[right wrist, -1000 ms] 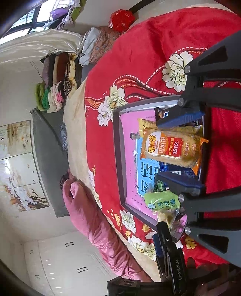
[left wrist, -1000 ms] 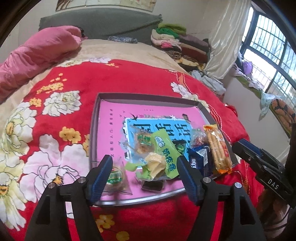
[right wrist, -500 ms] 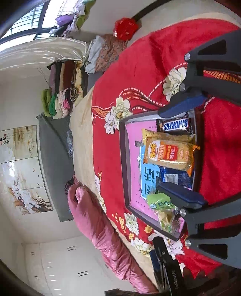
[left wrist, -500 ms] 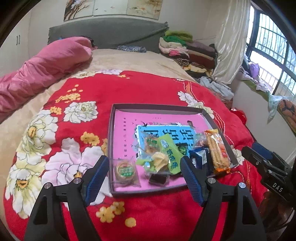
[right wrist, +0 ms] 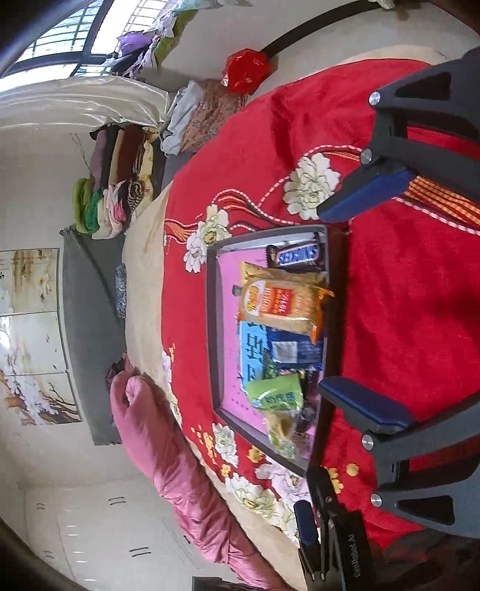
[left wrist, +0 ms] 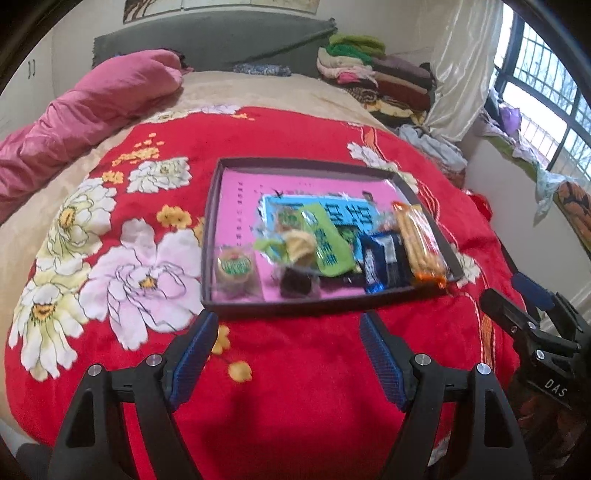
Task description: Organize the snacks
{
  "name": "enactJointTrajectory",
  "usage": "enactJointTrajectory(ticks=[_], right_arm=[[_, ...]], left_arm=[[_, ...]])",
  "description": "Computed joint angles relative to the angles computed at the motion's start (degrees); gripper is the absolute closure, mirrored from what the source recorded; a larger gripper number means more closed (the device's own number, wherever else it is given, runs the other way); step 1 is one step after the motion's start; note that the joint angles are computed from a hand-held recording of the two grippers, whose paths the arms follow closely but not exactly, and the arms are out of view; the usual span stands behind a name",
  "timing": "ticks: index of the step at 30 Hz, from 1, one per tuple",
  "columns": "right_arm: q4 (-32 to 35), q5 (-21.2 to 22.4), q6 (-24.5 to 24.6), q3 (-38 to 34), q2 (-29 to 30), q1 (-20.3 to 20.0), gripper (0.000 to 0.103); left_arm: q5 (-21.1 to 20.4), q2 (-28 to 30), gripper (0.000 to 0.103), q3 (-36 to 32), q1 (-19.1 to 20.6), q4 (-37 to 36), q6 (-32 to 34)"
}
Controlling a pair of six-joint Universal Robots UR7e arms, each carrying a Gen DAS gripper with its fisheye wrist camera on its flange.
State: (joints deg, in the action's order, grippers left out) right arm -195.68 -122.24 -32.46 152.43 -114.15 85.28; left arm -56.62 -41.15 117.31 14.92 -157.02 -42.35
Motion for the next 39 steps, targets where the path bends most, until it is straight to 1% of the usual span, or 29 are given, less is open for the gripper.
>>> enactJointTrajectory(ticks=[2, 4, 7, 12, 19, 29, 39], right_arm=[[1.98, -0.76, 1.06, 0.23, -0.6, 0.56, 0.017], [2.05, -2.34, 1.43, 0.56, -0.24, 1.47, 0.017], [3.24, -3.11, 2.28, 0.97, -1.0, 1.99, 0.017], [5.78, -2.65, 3.78, 1.42, -3.01, 1.93, 0.015], [7.68, -3.58, 4.88, 1.78, -3.86, 2.87, 0.015], [8.93, -3.77, 5.15, 2.25, -4.8, 3.52, 0.014], [8.93, -3.41, 4.89, 2.49, -5.29, 3.63, 0.013]], left_arm=[[-0.84, -0.08, 0.023, 0.41, -0.47, 0.22, -0.8], [-1.32, -0.17, 0.023, 0.74, -0.98, 0.74, -1.53], [-1.67, -0.29, 0.023, 1.16, -1.6, 1.05, -2.31], [-1.79, -0.54, 0.023, 1.56, -2.34, 1.79, -3.16], [-1.87, -0.76, 0.023, 1.92, -2.94, 2.26, -4.06], [-0.83, -1.22, 0.023, 2.14, -3.83, 4.2, -5.74], [-1.04, -1.55, 0.023, 2.37, -4.42, 5.13, -6.47]])
